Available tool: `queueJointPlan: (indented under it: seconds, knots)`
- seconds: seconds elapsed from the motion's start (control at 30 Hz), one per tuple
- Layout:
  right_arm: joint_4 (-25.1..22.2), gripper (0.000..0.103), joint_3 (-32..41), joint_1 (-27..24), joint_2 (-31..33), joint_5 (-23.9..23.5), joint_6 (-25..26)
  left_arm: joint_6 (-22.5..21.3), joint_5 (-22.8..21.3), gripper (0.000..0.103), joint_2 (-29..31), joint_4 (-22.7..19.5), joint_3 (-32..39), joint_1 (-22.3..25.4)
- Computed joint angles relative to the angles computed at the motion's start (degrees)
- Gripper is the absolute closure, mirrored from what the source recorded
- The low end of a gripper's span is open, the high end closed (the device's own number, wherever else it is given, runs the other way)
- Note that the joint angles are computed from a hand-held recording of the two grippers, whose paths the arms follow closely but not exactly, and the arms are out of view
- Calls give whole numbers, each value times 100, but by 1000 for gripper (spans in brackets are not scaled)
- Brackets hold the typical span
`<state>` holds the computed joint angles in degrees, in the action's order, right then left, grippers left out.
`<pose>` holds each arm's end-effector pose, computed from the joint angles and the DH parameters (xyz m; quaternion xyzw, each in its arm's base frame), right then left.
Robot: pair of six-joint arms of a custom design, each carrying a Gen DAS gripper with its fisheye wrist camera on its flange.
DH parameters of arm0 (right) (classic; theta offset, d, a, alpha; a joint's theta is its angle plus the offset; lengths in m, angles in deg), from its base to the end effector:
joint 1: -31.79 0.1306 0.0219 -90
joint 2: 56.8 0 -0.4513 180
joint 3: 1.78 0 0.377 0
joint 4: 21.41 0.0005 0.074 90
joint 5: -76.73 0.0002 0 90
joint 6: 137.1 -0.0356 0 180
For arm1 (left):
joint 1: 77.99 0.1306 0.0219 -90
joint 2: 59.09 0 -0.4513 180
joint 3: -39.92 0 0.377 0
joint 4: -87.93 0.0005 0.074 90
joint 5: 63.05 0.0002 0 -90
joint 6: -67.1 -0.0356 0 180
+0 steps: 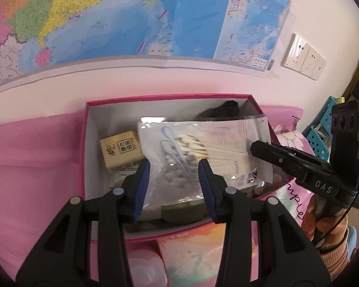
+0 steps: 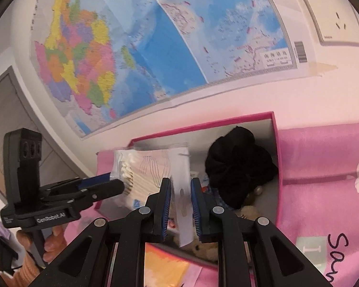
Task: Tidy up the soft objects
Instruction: 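Lift the cotton swab bag with the right gripper and carry it over the box, then open the right gripper to release the cotton swab bag into the box, then move the right gripper to the peach squeeze pouch and grasp it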
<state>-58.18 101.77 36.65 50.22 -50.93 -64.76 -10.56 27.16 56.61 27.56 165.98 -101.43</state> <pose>0.6042 0.0727 0.4732 -0.0392 0.8684 0.3649 0.3334 0.6041 -0.2626 0.5210 0.0915 0.9353 -0.1067 0.3249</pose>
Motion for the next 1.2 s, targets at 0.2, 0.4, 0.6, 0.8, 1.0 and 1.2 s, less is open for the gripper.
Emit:
queueJointPlan:
  seconds: [0.2, 0.4, 0.6, 0.8, 1.0, 1.2]
  knots:
    - [-42, 68, -14, 46, 52, 371, -21, 105, -11, 59, -47, 80, -94, 21]
    - [1, 61, -165, 62, -75, 596, 102, -39, -128, 59, -274, 374, -460, -58]
    - [77, 61, -379, 82, -273, 670, 264, -172, -29, 59, -756, 909, -1090, -111]
    - [298, 53, -799, 17, -734, 225, 392, -478, 239, 59, -1632, 1686, -2149, -189]
    - [8, 48, -1158, -41, -1195, -407, 886, -540, 269, 58, -2182, 1872, -2877, -225]
    - [-408, 46, -1641, 46, -1575, -678, 1294, -282, 352, 58, -2476, 1668, -3550, -267]
